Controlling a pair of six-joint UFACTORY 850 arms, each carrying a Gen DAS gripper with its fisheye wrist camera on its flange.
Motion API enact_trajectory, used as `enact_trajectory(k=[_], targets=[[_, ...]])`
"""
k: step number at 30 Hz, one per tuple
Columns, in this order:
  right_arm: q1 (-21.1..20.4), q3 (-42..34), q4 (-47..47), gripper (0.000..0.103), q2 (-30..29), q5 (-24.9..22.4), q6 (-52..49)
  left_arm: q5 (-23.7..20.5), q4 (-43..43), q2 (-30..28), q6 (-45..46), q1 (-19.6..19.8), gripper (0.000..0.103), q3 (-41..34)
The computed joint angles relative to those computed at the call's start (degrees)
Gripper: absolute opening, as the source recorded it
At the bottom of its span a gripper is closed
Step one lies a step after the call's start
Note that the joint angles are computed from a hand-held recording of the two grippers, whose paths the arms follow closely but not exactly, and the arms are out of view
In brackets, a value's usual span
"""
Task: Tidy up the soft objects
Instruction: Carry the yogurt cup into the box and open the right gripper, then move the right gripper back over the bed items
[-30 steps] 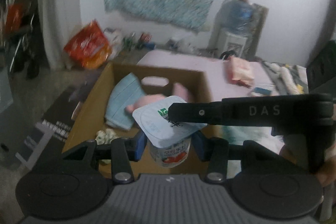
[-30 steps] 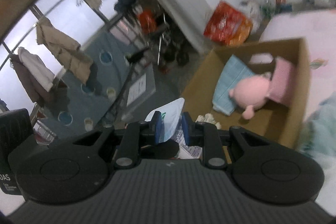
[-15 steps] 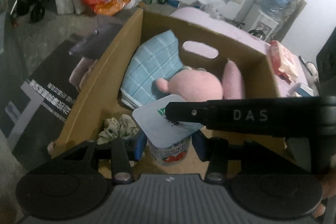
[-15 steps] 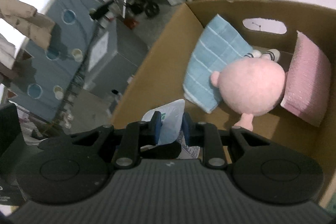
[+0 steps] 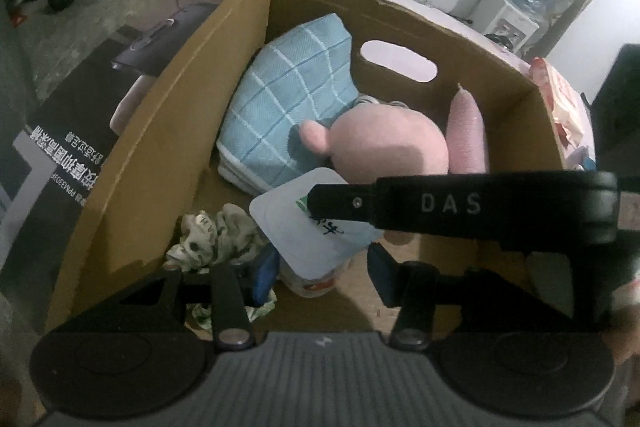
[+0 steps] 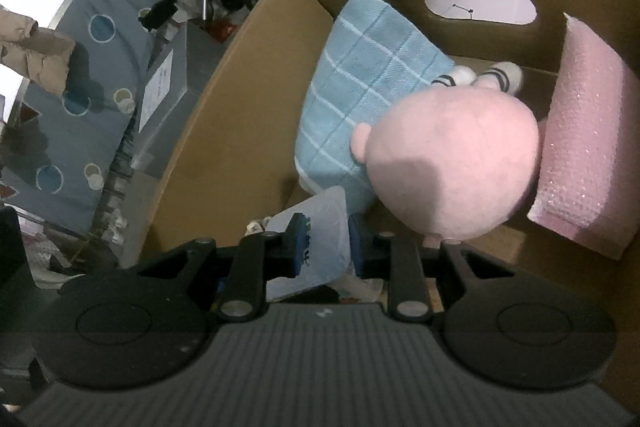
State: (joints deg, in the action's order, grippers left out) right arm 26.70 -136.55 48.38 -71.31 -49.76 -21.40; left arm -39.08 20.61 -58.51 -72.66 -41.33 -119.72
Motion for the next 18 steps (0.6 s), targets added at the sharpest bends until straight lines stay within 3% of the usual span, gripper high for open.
enact_trajectory(k=[8, 18], targets=[[0.1, 2.8, 0.2, 0.032, 2.1, 1.7, -0.7, 0.3, 2.6, 1.4, -2.6, -1.0, 0.069, 1.2], [-1.3, 17.0, 11.9, 0.041, 12.0, 7.0, -13.0, 0.3, 9.0, 4.9, -8.3, -3.2, 0.073, 4.3]])
